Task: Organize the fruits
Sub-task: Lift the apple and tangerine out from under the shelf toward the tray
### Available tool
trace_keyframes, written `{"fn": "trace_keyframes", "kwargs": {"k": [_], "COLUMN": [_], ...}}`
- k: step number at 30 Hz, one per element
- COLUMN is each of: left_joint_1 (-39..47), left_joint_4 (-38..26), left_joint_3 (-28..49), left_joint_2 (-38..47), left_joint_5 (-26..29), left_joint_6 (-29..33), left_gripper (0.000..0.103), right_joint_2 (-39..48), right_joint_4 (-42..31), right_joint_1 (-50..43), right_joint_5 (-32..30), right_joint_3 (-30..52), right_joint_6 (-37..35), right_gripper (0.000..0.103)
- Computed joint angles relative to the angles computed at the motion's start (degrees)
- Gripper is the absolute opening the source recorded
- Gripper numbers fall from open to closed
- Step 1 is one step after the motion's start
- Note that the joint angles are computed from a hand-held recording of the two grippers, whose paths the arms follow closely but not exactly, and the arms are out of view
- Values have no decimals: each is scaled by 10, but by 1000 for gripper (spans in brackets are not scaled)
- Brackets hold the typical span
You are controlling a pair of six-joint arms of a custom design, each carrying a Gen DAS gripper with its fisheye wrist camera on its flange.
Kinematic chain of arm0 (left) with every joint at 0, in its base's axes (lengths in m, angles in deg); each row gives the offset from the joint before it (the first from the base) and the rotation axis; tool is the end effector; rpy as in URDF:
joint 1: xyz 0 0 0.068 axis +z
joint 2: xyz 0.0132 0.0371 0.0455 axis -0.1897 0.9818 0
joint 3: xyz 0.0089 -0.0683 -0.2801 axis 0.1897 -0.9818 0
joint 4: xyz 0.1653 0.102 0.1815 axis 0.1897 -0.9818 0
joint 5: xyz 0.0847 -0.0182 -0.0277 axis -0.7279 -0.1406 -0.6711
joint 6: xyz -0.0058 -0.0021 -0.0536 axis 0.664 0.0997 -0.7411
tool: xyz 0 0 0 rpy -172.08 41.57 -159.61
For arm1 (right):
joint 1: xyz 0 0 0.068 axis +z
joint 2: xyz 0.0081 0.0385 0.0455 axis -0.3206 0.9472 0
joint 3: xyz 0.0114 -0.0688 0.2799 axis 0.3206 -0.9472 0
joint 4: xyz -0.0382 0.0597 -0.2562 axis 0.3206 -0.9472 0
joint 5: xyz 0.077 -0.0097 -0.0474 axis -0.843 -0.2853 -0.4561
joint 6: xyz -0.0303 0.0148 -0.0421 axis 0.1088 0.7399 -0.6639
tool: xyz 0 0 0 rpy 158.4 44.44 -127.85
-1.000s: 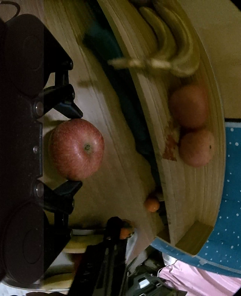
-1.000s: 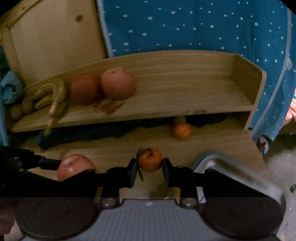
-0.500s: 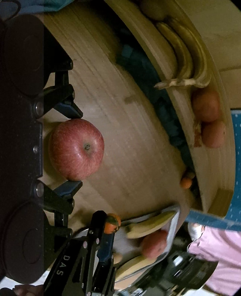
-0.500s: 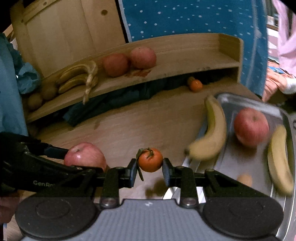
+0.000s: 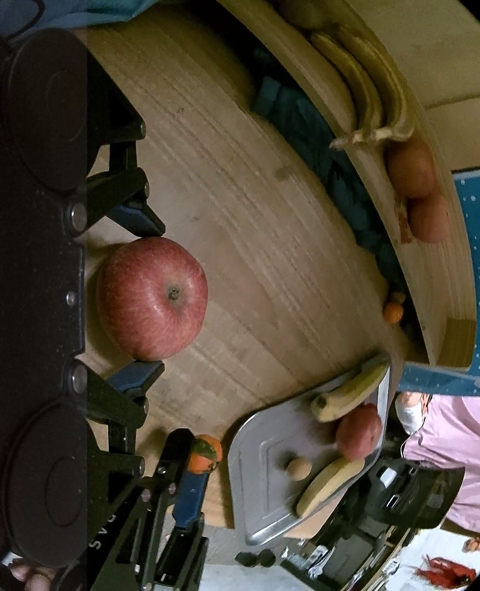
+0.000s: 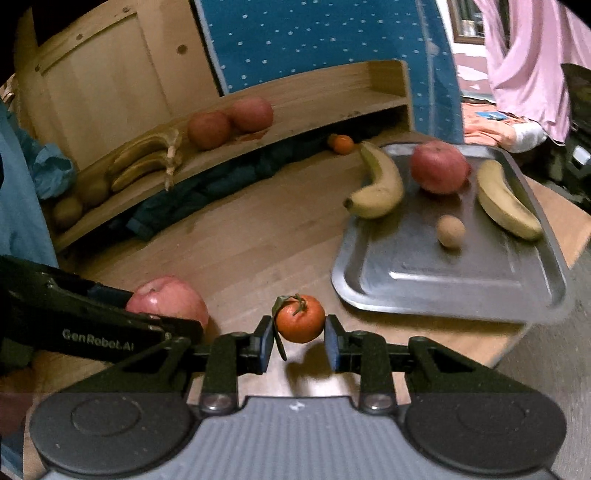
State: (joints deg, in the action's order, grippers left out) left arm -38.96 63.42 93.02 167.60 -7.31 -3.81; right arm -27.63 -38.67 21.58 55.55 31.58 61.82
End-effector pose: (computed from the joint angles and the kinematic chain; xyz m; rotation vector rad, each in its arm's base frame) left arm 0.2168 -0.1113 0.1673 0.3518 2.5731 -0.1177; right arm 0.1366 0.1047 0.1373 -0.0843 2.3082 0.3582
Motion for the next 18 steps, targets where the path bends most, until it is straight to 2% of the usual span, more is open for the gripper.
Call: {"fn": "trace_keyframes", "kwargs": {"k": [4, 9, 18], "left_joint_1": [-11, -25, -46], "left_joint_4": [1, 0, -23], "left_joint_3": [-5, -2, 46], "left_joint_2": [-5, 0, 46], "left_joint_5": [6, -4, -25], "left_joint_6": [0, -7, -61], "left_gripper": [73, 73, 73], "right_joint_2": [-39, -43, -74], "right_joint_4": [-35, -11, 12], "right_joint_1": [27, 29, -68], "right_joint_5": [26, 27, -61], "right_joint_3": [-14, -37, -62], "right_joint_6": [29, 37, -27], "right_gripper": [33, 33, 33]}}
